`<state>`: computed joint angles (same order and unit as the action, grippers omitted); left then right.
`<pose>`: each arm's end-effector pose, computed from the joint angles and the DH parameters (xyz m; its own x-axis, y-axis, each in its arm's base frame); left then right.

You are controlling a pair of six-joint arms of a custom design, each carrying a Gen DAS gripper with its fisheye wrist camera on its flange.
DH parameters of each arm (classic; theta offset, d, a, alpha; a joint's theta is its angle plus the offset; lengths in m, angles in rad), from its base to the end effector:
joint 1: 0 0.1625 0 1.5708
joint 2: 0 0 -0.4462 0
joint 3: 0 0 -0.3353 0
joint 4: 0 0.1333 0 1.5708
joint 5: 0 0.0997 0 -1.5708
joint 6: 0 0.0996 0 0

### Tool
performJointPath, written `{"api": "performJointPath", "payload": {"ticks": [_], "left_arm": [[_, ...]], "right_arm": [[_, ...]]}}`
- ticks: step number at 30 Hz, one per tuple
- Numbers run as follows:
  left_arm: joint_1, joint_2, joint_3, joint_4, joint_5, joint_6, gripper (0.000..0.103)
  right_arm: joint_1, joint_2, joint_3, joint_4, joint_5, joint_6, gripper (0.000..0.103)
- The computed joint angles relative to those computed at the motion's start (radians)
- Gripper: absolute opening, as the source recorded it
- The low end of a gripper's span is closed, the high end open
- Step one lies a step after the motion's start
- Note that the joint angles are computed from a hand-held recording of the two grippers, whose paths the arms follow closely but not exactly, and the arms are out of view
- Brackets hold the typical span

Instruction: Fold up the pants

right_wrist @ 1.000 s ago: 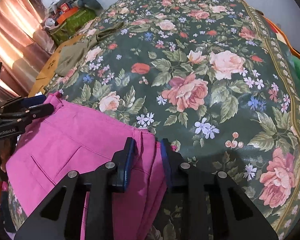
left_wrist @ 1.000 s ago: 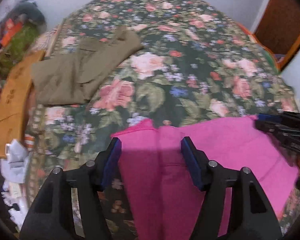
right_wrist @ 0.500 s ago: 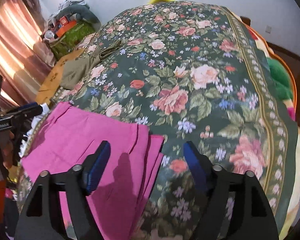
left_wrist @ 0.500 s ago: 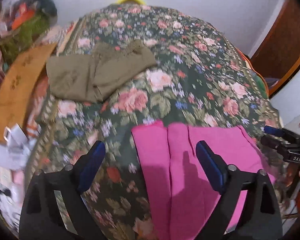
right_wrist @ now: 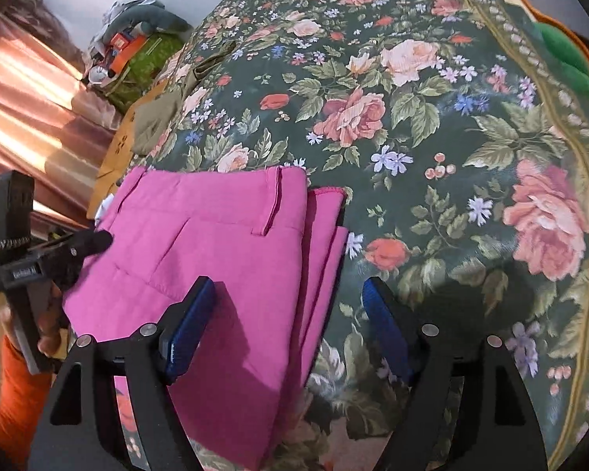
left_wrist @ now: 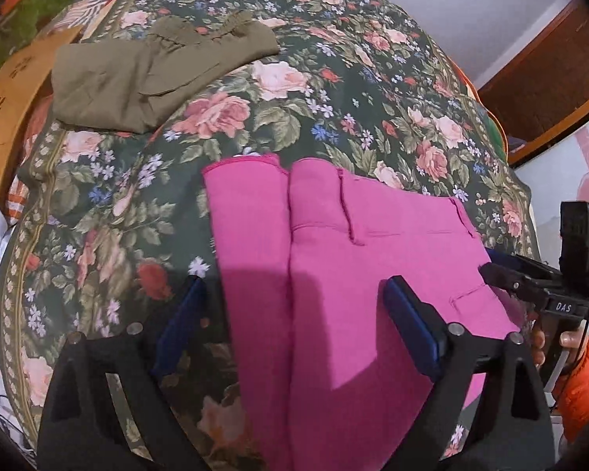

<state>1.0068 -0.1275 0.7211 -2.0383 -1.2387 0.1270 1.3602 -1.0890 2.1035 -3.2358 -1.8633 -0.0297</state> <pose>-0.2916 -0.7711 -0.0743 -0.7036 0.6419 -0.3049 0.6245 0.7633 0.1657 -0.0066 -0.5313 0.2576 -0.9044 0.3477 0.2473 0.1396 0.7889 -0.5985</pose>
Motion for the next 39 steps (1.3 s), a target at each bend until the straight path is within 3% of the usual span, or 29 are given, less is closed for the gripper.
{"api": "performJointPath", "payload": {"ticks": [5,10,11,15,18,25,30,35,39], "left_arm": [[-0.003,0.019,-0.028,0.024,-0.028,0.025,0.087],[-0.017,0.002,0.02,-0.033,-0.034,0.084,0.059],[-0.02,-0.002,0.032,-0.049,-0.027,0.09,0.057],[-0.028,-0.024,0.08,-0.121,0.001,0.106,0.029],[-0.022,-0.033,0.08,-0.123,-0.021,0.099,0.023],[-0.048,-0.074,0.154,-0.259,0.02,0.177,0.018],[-0.055,-0.078,0.12,-0.313,0.047,0.23,0.016],[-0.049,-0.041,-0.019,-0.318,0.064,0.265,0.016],[-0.038,0.058,-0.264,-0.241,0.089,0.281,0.016]], "right_arm": [[0.015,0.029,-0.019,-0.007,-0.015,-0.028,0.071],[-0.005,0.025,-0.025,0.01,0.061,-0.011,0.041],[-0.004,0.026,-0.027,0.013,0.059,-0.01,0.039],[0.018,0.038,-0.03,-0.02,-0.001,-0.025,0.021],[0.03,0.035,-0.031,-0.036,-0.016,-0.046,0.013],[0.108,0.048,-0.072,-0.095,-0.087,-0.137,0.011],[0.158,0.074,-0.152,-0.112,-0.111,-0.19,0.01],[0.194,0.115,-0.272,-0.089,-0.111,-0.228,0.01],[0.22,0.17,-0.39,-0.063,-0.118,-0.277,0.01]]}}
